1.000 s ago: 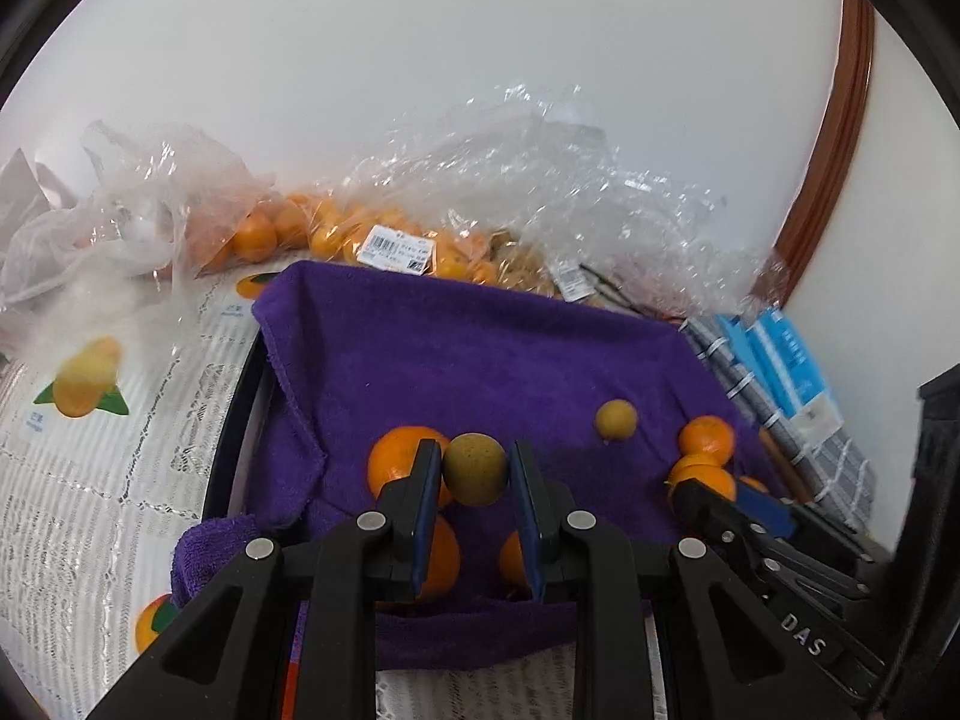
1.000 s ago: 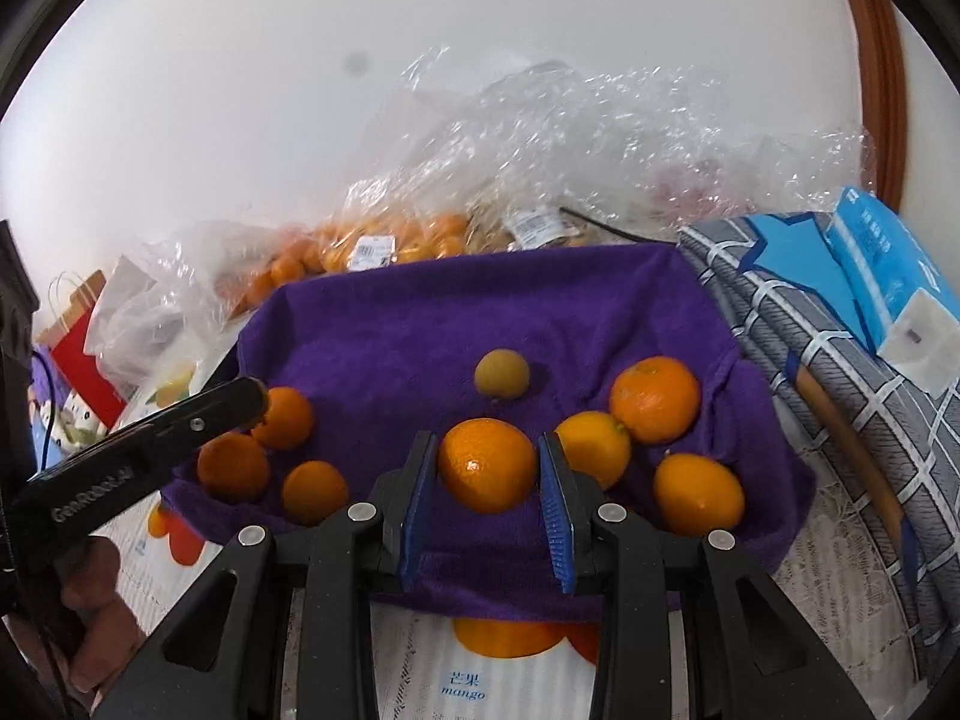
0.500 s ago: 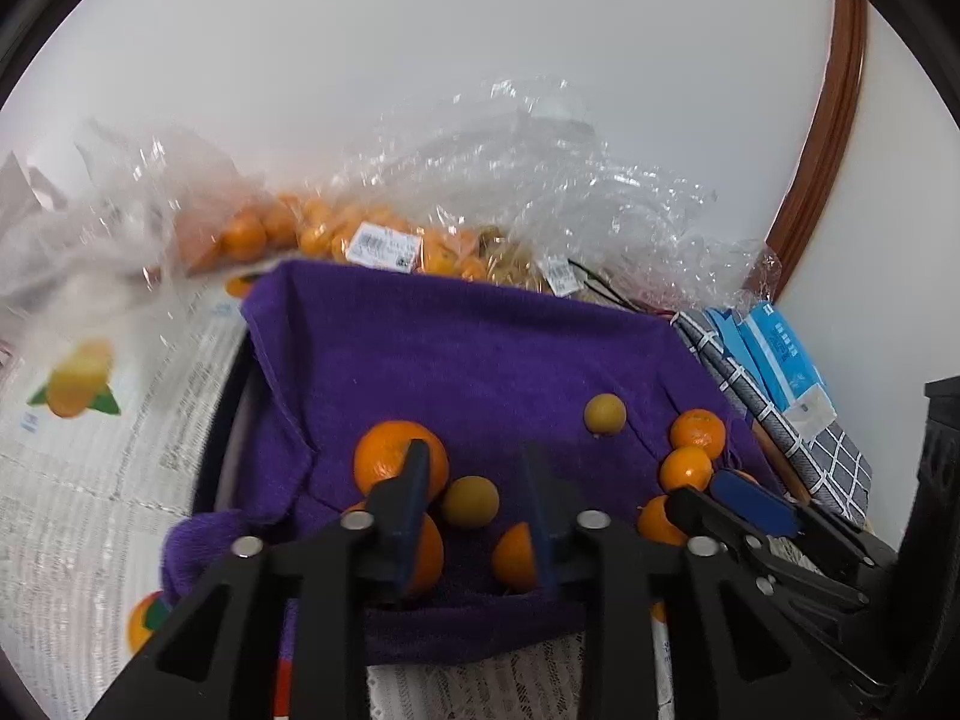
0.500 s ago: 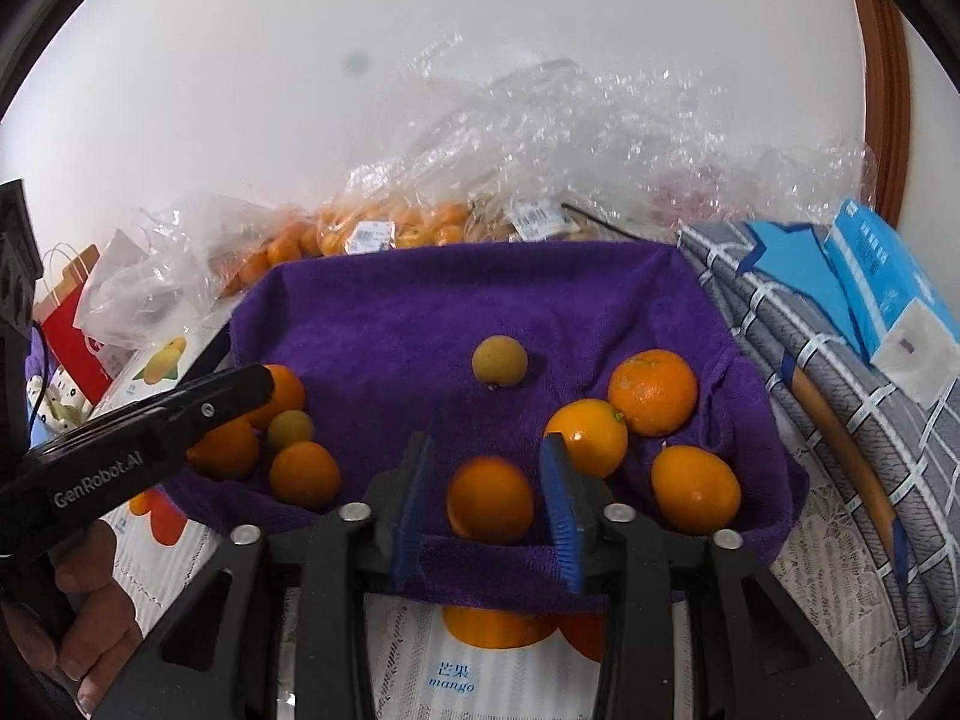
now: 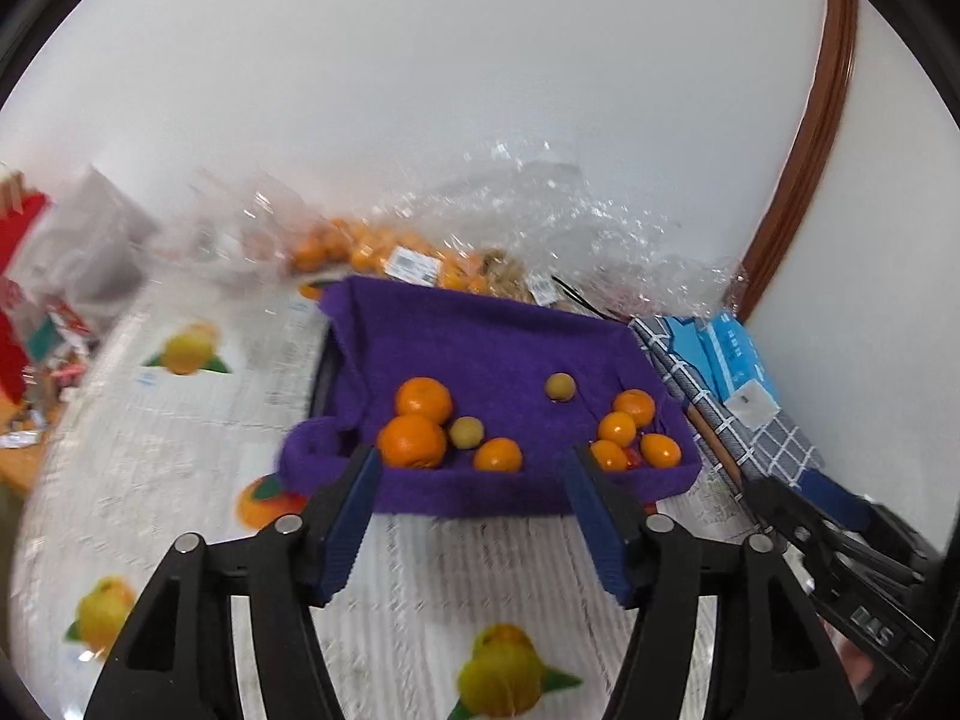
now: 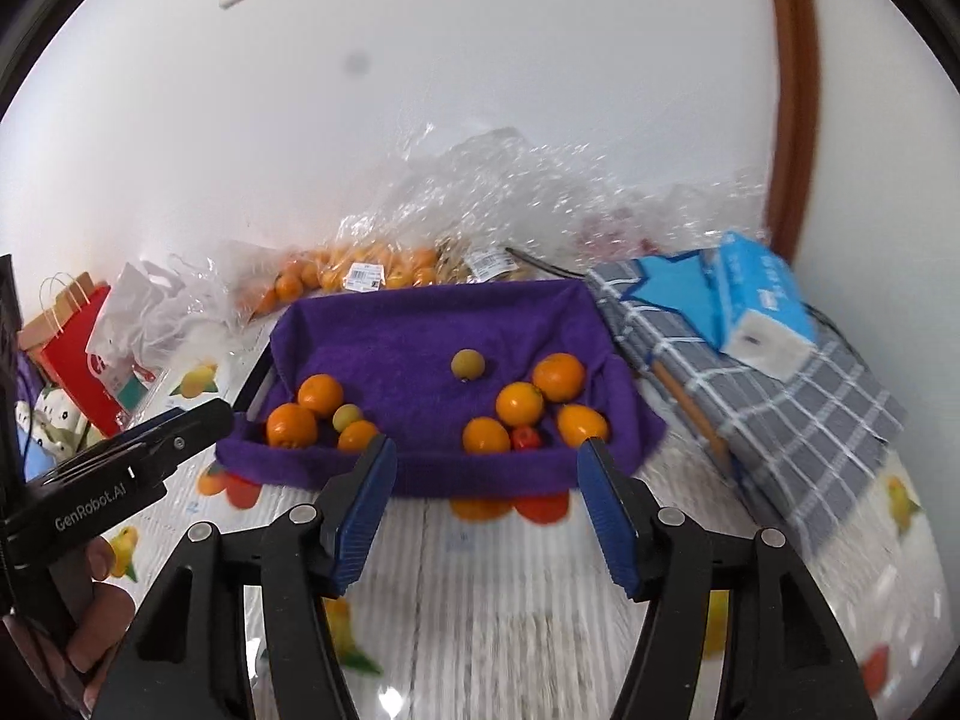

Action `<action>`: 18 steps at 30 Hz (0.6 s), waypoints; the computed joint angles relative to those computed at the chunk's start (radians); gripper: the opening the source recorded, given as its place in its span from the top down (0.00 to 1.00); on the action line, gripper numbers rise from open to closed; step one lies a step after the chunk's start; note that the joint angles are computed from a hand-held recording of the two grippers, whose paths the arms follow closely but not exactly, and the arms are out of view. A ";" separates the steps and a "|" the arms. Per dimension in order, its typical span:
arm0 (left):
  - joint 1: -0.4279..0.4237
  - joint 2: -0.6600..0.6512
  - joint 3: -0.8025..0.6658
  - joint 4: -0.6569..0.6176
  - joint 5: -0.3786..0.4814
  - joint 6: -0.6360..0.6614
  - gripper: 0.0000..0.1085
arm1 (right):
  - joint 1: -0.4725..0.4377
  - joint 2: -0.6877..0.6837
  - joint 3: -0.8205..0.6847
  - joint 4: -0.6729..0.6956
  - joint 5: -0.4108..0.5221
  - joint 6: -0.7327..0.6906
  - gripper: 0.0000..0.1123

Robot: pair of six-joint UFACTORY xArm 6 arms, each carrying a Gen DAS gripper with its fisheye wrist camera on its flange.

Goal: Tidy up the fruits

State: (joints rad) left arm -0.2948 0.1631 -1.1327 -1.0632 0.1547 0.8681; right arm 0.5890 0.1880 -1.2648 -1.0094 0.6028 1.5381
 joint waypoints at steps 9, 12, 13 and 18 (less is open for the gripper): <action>-0.005 -0.243 0.286 0.447 -0.122 -0.399 0.22 | 0.139 -0.209 0.167 -0.131 0.146 0.171 0.14; -0.015 -0.300 0.320 0.385 -0.104 -0.335 0.19 | 0.154 -0.252 0.202 -0.126 0.168 0.196 0.12; -0.018 -0.318 0.343 0.425 -0.125 -0.370 0.19 | 0.155 -0.262 0.214 -0.123 0.165 0.202 0.12; 0.001 -0.375 0.420 0.715 -0.175 -0.633 0.18 | 0.170 -0.281 0.240 -0.087 0.185 0.190 0.12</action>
State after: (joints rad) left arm -0.2936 -0.2118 -0.7122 -0.3478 -0.0202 0.2355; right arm 0.7586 -0.0931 -1.0244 -1.0966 0.7875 1.7283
